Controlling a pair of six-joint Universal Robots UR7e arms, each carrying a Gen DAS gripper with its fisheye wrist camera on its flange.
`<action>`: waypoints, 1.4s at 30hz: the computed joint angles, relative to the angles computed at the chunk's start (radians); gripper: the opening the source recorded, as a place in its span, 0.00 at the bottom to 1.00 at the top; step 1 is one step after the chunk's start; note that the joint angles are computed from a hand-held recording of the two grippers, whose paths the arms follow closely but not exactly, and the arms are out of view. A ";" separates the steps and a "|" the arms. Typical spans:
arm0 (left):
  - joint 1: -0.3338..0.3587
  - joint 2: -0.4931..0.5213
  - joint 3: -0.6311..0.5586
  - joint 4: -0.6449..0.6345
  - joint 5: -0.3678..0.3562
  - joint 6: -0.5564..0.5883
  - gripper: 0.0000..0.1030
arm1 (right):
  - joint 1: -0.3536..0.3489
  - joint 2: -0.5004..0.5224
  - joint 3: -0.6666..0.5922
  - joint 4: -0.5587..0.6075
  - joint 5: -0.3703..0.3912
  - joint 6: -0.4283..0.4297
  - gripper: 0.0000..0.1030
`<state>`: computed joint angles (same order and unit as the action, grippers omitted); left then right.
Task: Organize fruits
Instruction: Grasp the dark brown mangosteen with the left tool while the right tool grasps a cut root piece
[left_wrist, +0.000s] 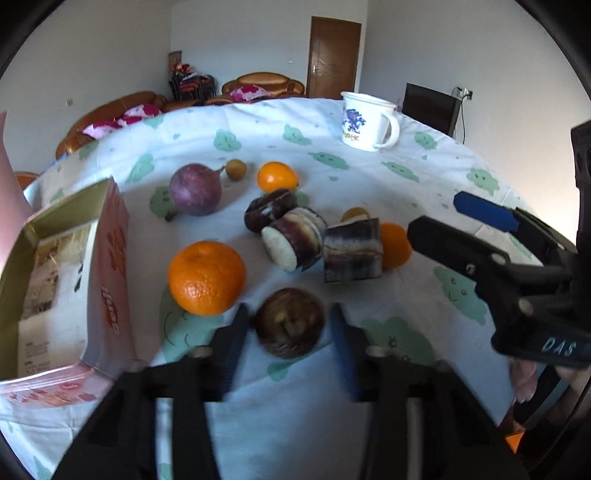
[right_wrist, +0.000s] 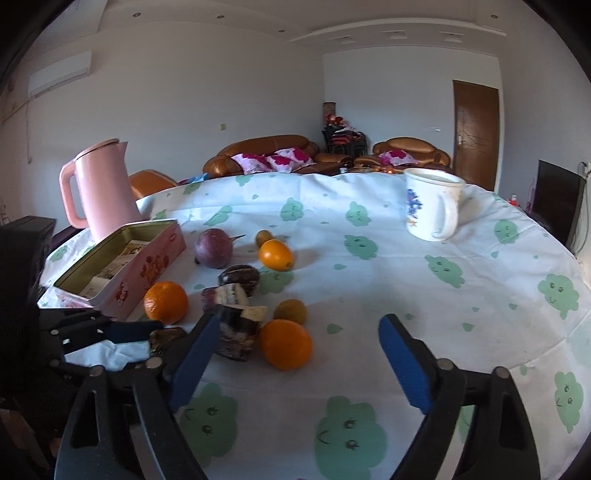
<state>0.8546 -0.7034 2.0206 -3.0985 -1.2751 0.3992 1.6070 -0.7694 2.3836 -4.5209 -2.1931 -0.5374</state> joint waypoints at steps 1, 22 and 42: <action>0.001 -0.002 0.003 -0.003 -0.005 0.005 0.40 | 0.004 0.004 -0.006 0.011 0.004 -0.006 0.80; 0.042 -0.035 0.032 -0.157 -0.062 0.009 0.39 | 0.033 -0.002 -0.092 0.275 -0.051 -0.035 0.68; 0.045 -0.035 0.035 -0.165 -0.079 0.001 0.39 | 0.062 0.034 -0.122 0.285 -0.084 -0.122 0.48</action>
